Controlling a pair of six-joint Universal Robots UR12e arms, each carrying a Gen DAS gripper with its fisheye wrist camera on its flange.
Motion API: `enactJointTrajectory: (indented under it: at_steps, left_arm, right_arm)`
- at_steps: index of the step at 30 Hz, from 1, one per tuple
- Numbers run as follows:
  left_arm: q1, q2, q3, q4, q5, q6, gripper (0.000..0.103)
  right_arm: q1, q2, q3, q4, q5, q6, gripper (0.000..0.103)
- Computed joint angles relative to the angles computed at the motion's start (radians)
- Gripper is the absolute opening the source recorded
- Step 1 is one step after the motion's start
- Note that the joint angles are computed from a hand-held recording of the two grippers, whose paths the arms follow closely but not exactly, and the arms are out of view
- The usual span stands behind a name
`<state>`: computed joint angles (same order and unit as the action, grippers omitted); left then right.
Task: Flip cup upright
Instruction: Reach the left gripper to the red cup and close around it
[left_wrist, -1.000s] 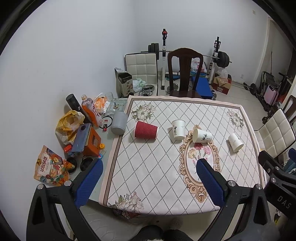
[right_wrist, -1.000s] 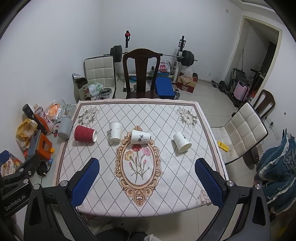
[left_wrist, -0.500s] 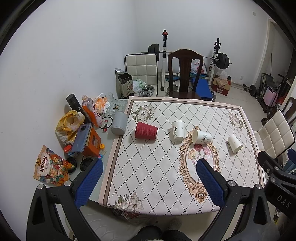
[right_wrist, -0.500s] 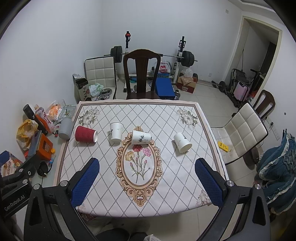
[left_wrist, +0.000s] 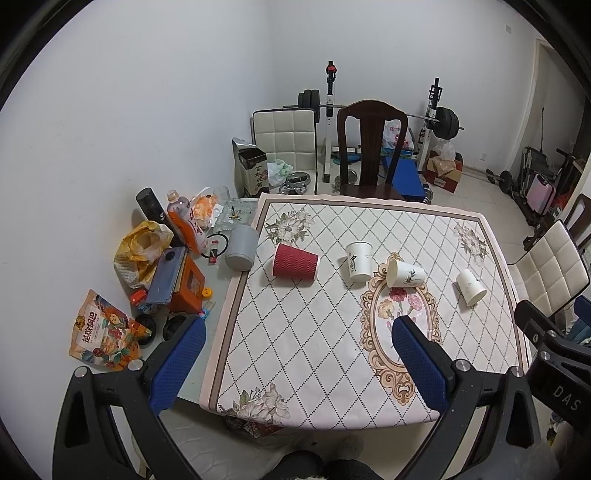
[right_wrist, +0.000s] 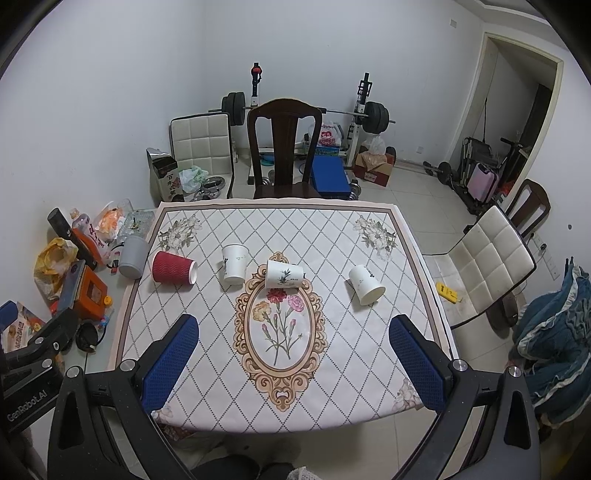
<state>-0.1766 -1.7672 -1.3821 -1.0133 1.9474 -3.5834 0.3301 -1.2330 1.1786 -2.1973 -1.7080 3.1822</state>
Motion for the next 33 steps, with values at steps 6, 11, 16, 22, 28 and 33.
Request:
enactJointTrajectory:
  at_steps: [6,11,16,22,28,33]
  left_arm:
    - [0.001,0.016,-0.018,-0.001,0.001,-0.012,0.103]
    - [-0.005,0.006,-0.015,-0.020,0.021,-0.038,0.103]
    - [-0.005,-0.015,-0.023,-0.044,0.034,-0.096,0.103]
    - [-0.001,-0.060,-0.014,-0.122,0.053,-0.145,0.103]
    - [0.027,-0.111,0.006,-0.186,0.023,-0.143,0.103]
    - [0.066,-0.167,0.043,-0.222,-0.036,-0.126,0.103]
  right_arm:
    - [0.004,0.000,-0.004,0.009,0.001,0.005,0.103]
    - [0.001,0.003,-0.004,0.016,0.016,0.015,0.103]
    - [-0.016,0.028,-0.002,0.039,0.027,0.011,0.103]
    - [-0.025,0.090,-0.020,0.117,0.038,-0.018,0.103]
    - [-0.023,0.166,-0.050,0.187,0.030,-0.028,0.103]
    - [-0.013,0.244,-0.121,0.270,0.001,-0.009,0.103]
